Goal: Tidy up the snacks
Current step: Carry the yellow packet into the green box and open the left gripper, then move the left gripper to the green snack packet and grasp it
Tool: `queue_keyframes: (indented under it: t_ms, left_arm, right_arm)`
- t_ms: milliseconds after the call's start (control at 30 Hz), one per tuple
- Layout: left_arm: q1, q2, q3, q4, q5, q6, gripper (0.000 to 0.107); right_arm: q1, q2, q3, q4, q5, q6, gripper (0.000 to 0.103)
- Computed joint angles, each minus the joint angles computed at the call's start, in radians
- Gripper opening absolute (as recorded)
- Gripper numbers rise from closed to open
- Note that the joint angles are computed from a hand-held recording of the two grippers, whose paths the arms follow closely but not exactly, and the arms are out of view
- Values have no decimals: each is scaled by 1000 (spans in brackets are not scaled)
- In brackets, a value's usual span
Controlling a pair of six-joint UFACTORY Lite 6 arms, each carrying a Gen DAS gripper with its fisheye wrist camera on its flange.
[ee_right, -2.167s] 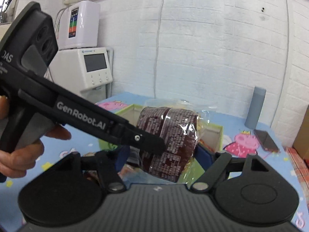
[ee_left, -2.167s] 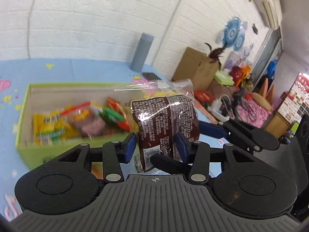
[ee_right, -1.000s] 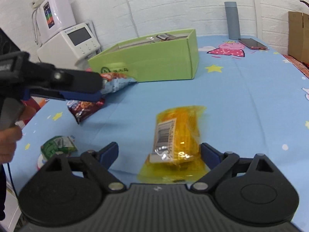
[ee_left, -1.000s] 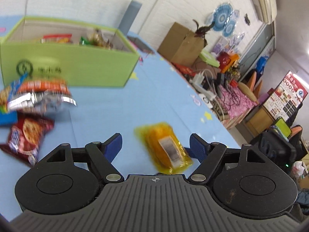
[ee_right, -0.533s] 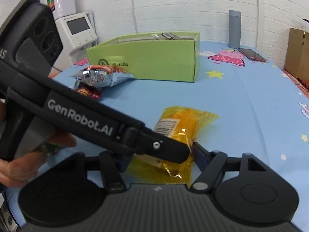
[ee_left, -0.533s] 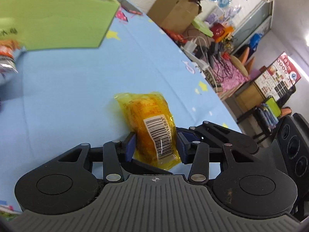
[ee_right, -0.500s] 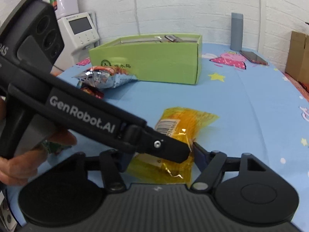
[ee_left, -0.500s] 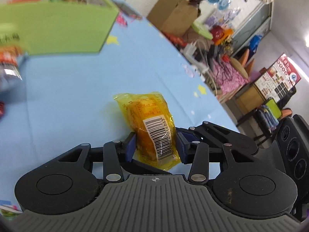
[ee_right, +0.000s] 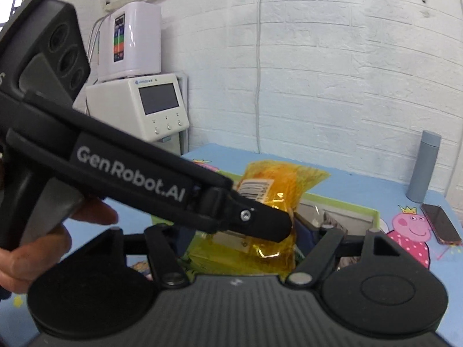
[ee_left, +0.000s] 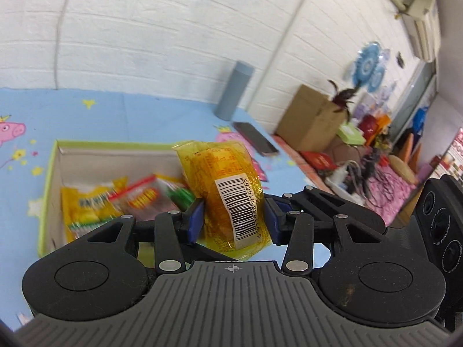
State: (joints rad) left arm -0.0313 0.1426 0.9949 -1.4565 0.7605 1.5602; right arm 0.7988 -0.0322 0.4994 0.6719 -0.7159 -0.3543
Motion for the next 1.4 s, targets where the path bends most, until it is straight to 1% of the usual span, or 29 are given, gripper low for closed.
queue_keyframes:
  t_ms: [67,167,233,267,300,333,367,400,433,467,567,667,800,867,967,1033,1100,1167,1200,1233,1267,1333,1400]
  left_arm:
    - [-4,136,124,16,-22,-24,28]
    - [-24,325,289,37,-68,-48,28]
    - [-35,408,355,41,-96,-58,32]
    - [-36,432,371,35,-106,-52,36]
    - [-34,443,370,6,-107,-22,44]
    - [-32,439,358,-16,-107,-1,51]
    - [-29,423,339,-37,-108,21,53]
    - [-24,394,304,-70,-106,56,58]
    - [-20,363,270,-98,-98,83,59]
    - [-14,328,235,-117,-88,106,62]
    - [0,183,94,-163,-66,164,64]
    - [25,21,-50,-170,-34,198,66]
    - [73,-209,-231,-127,15,189,68]
    - [108,-319,-310,-93,47,172,71]
    - [175,-478,-415,-29,99,137,72]
    - [229,-569,-478,19,138,114,76]
    - [307,-646,-540,69,194,108,80]
    - [437,-707,-606,124,279,128,84]
    - [532,-722,-641,153,341,162,86]
    - [636,-717,-671,188,404,212,87]
    - [741,-697,-693,224,457,268,87]
    - [950,-637,-742,312,490,357,87]
    - [1148,-515,-755,416,497,466,85]
  right_arm:
    - [-110,122,116,-153,57,87,79]
    - [-227,296,259,-358,113,227,79]
    - [-286,403,344,-483,145,332,80]
    - [-305,443,376,-534,157,373,81]
    - [-314,471,393,-566,150,389,84]
    - [-309,486,396,-572,131,378,89]
    - [-303,487,394,-562,117,365,93]
    - [-285,477,388,-510,118,317,96]
    - [-261,462,375,-452,108,269,93]
    - [-251,432,349,-437,98,255,93]
    - [-204,300,223,-360,60,210,93]
    - [-109,135,80,-206,23,134,93]
    - [101,-84,-94,102,-27,-4,93]
    - [228,-152,-145,270,-68,-78,93]
    - [429,-200,-190,505,-153,-144,93]
    - [554,-207,-205,620,-204,-141,93]
    - [662,-204,-219,702,-247,-97,93]
    - [793,-155,-230,776,-307,-2,93]
    - [838,-89,-203,791,-323,58,93]
    - [879,-30,-183,807,-334,113,93]
    - [958,43,-156,859,-356,175,93]
    - [1066,195,-92,907,-362,305,93]
    - [1111,310,-31,909,-336,396,93]
